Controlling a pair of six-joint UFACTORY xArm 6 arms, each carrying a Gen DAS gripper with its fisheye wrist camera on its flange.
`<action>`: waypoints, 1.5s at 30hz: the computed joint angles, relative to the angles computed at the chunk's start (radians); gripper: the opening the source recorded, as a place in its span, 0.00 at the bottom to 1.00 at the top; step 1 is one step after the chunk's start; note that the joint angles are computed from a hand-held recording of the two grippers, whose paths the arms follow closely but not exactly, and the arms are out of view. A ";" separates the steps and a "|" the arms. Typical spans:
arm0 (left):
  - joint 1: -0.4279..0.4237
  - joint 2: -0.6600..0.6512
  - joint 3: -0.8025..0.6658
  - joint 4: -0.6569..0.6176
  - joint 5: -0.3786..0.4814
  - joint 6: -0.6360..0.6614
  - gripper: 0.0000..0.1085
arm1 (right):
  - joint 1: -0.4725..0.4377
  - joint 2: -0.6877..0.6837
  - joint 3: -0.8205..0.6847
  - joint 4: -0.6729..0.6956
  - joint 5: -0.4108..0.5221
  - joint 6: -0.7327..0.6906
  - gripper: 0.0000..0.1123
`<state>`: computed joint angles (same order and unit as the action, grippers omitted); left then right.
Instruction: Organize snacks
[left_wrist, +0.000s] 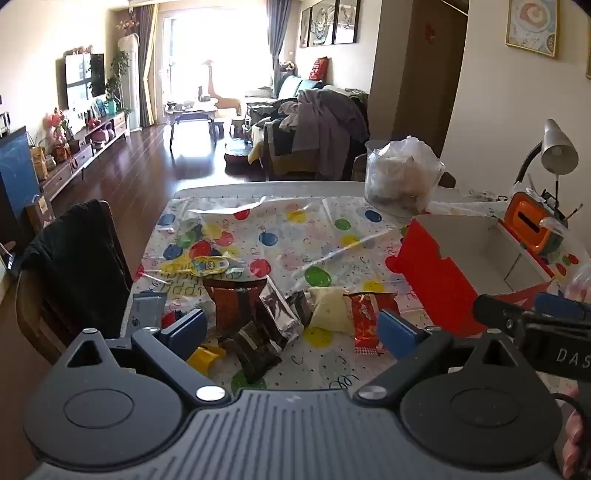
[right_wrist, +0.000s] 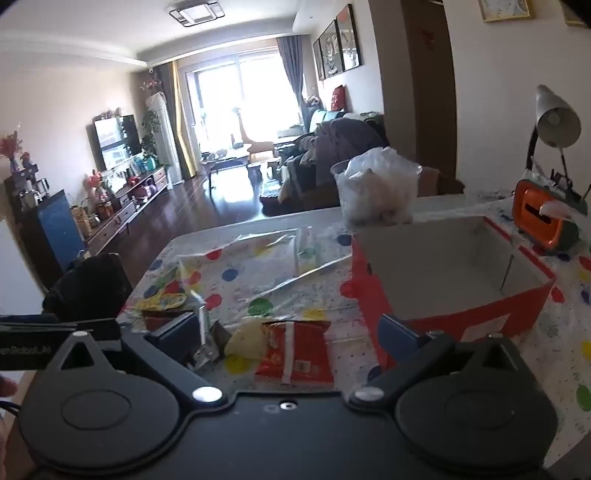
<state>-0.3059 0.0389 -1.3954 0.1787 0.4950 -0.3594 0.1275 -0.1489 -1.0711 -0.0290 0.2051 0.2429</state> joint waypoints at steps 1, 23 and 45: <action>-0.002 -0.011 0.016 0.033 -0.019 -0.026 0.91 | -0.001 -0.006 0.004 -0.005 0.004 0.011 0.92; -0.003 -0.069 0.072 0.038 -0.053 0.001 0.91 | 0.028 -0.040 0.015 -0.187 0.036 0.182 0.91; -0.006 -0.065 0.070 0.014 -0.029 0.012 0.91 | 0.037 -0.034 0.002 -0.083 0.068 0.081 0.91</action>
